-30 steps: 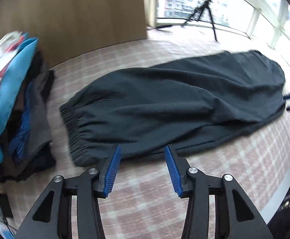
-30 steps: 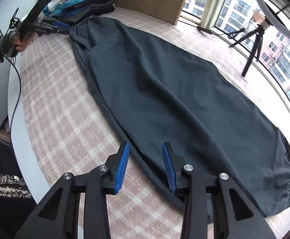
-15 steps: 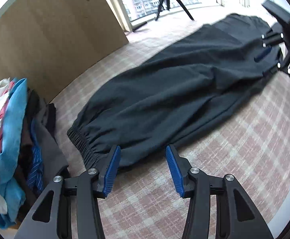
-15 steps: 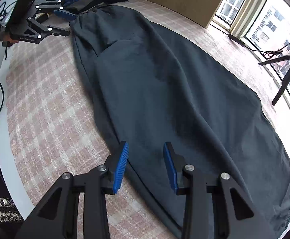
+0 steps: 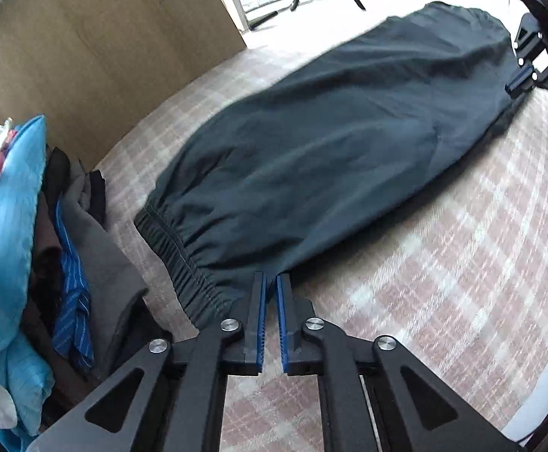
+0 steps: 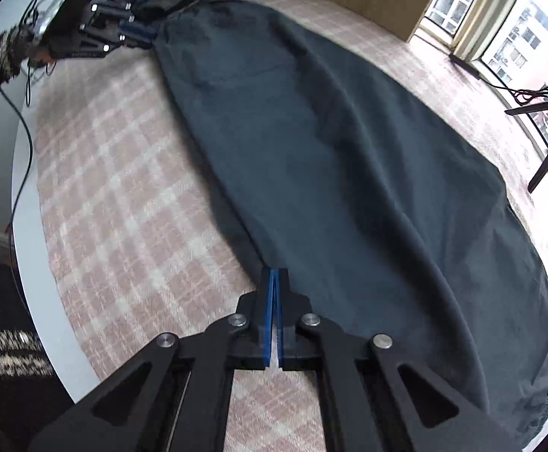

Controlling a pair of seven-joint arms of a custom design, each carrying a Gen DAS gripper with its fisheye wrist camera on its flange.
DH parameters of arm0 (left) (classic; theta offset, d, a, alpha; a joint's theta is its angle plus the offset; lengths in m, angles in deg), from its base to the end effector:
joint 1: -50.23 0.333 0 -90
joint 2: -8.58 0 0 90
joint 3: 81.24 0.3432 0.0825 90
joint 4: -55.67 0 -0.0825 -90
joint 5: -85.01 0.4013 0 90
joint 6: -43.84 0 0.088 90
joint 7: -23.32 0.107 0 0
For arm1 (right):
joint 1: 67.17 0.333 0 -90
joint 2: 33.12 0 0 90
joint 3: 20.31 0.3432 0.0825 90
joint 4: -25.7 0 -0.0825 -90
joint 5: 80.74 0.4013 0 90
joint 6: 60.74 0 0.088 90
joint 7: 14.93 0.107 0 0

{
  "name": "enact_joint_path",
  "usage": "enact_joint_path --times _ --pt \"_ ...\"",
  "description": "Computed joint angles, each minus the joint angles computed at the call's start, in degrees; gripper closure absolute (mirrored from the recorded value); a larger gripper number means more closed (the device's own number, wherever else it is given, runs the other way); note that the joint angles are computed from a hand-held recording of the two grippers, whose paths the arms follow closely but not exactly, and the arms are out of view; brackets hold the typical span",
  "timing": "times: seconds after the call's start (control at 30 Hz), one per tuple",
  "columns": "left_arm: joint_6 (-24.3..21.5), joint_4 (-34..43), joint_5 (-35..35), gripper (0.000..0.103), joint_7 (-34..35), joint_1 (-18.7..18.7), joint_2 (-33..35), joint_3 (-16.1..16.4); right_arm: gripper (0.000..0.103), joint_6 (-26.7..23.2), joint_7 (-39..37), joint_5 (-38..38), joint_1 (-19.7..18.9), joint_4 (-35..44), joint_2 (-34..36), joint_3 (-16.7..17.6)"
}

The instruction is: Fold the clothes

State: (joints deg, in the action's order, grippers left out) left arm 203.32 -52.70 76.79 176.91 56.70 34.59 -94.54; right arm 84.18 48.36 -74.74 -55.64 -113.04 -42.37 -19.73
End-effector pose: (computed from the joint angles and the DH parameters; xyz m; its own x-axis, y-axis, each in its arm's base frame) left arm 0.6914 -0.0606 0.3304 -0.8104 -0.5156 -0.2782 -0.4077 0.8373 -0.3643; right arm 0.4907 0.1042 0.4137 0.5586 -0.8281 0.0475 -0.7909 -0.5491 -0.2702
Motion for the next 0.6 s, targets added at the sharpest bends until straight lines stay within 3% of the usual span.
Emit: enact_joint_path --times 0.1,0.17,0.3,0.47,0.6 --pt "0.3 -0.9 -6.3 0.072 1.6 3.9 -1.1 -3.2 0.093 3.5 3.4 -1.8 -0.3 -0.8 -1.2 0.7" --pt "0.0 -0.9 -13.1 0.067 3.5 7.0 -1.9 -6.5 0.073 7.0 4.1 2.0 0.2 0.1 -0.6 -0.2" --pt "-6.6 2.3 -24.9 0.064 9.0 9.5 -1.5 -11.3 0.073 9.5 7.5 6.8 -0.8 7.2 6.3 -1.4" --pt "-14.5 8.4 -27.4 0.063 9.0 4.0 3.3 -10.5 0.073 1.9 10.9 11.7 -4.4 22.8 20.2 -1.2" --pt "-17.2 11.0 -22.9 0.063 4.9 -2.1 5.9 -6.3 0.075 -1.0 12.2 11.3 -6.3 27.5 25.2 -0.1"
